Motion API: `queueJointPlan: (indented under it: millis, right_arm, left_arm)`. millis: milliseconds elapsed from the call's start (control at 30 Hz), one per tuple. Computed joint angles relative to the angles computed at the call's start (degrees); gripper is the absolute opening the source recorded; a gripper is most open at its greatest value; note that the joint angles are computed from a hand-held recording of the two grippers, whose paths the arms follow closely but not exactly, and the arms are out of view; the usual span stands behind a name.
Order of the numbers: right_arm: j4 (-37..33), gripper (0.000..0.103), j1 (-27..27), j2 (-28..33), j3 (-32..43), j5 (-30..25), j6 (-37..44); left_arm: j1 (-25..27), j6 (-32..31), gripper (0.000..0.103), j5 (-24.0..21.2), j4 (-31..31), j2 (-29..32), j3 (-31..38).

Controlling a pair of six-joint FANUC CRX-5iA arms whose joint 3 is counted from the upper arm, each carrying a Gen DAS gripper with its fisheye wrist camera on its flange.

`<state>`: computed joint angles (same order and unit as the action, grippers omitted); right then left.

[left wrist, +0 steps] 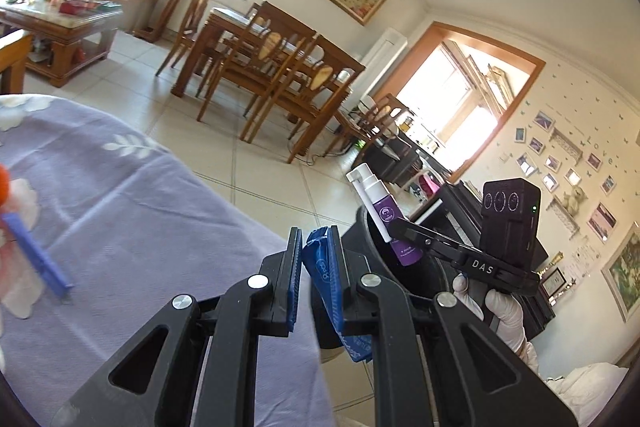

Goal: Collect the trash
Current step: 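Carry the blue bag and purple bottle with both tools over the black bin, then open both tools to drop the blue bag and purple bottle into the bin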

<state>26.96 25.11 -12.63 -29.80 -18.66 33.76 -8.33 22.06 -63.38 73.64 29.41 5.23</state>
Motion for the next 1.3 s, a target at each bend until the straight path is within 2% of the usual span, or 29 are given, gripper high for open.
queueJointPlan:
  millis: [133,400,700,933,1300]
  right_arm:
    - [2.1,0.025,-2.6,-5.4,-5.3,-0.1,-3.2]
    - [2.0,0.025,-7.9,-15.9,-14.0,-2.2,-4.9]
    - [-4.4,0.025,-15.0,-26.1,-20.2,-6.5,0.0]
    - [-12.6,0.025,-20.4,-28.8,-21.7,-8.1,7.1]
    - [-20.9,0.026,-24.3,-27.4,-21.9,-7.5,13.4]
  left_arm:
    - [-3.0,0.1,0.014,0.1,-0.6,0.5,1.0]
    - [-9.2,0.7,0.014,-0.4,-2.0,3.0,4.9]
    - [-15.5,2.8,0.014,-0.1,-3.3,7.8,10.3]
    - [-18.3,5.5,0.014,0.3,-5.7,11.2,14.0]
    - [-19.6,7.8,0.015,2.1,-11.3,12.5,15.2]
